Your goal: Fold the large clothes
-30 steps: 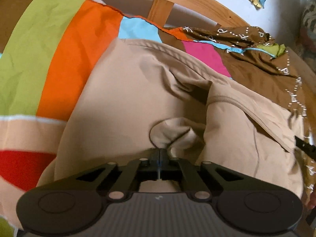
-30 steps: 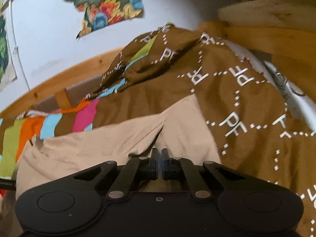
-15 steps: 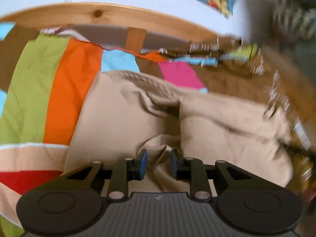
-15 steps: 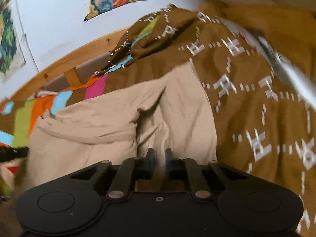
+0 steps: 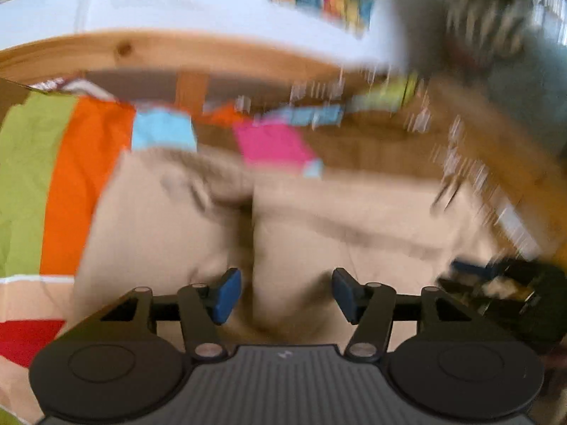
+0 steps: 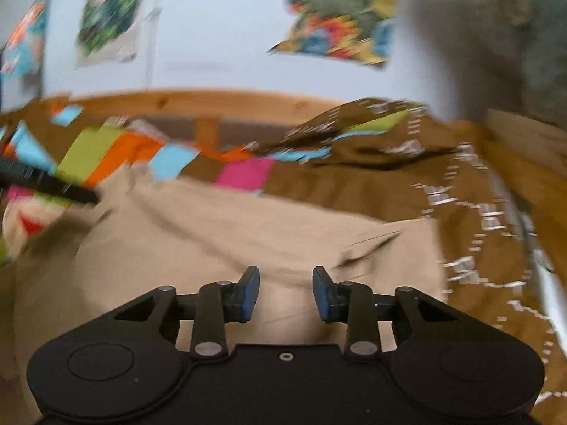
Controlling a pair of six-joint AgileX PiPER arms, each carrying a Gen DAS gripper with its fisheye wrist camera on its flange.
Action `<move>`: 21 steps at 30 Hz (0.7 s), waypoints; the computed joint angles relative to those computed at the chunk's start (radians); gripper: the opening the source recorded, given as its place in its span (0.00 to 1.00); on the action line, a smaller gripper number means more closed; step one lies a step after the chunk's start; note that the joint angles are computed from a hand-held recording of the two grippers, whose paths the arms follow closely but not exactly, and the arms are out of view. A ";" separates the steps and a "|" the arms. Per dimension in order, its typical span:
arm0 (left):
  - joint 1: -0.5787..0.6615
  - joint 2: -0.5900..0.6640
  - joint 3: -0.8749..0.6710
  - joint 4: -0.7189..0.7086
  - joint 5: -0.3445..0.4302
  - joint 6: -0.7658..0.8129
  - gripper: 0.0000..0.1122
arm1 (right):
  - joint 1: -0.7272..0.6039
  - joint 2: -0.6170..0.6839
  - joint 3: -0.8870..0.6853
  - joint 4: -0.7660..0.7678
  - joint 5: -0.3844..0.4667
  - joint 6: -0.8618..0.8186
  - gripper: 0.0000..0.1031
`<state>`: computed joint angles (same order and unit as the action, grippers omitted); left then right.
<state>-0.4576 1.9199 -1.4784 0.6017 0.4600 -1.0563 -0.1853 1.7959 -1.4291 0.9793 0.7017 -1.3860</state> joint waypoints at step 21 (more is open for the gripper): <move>-0.054 -0.214 0.302 0.212 0.017 -0.280 0.90 | -0.085 -0.120 0.210 0.031 0.045 -0.095 0.73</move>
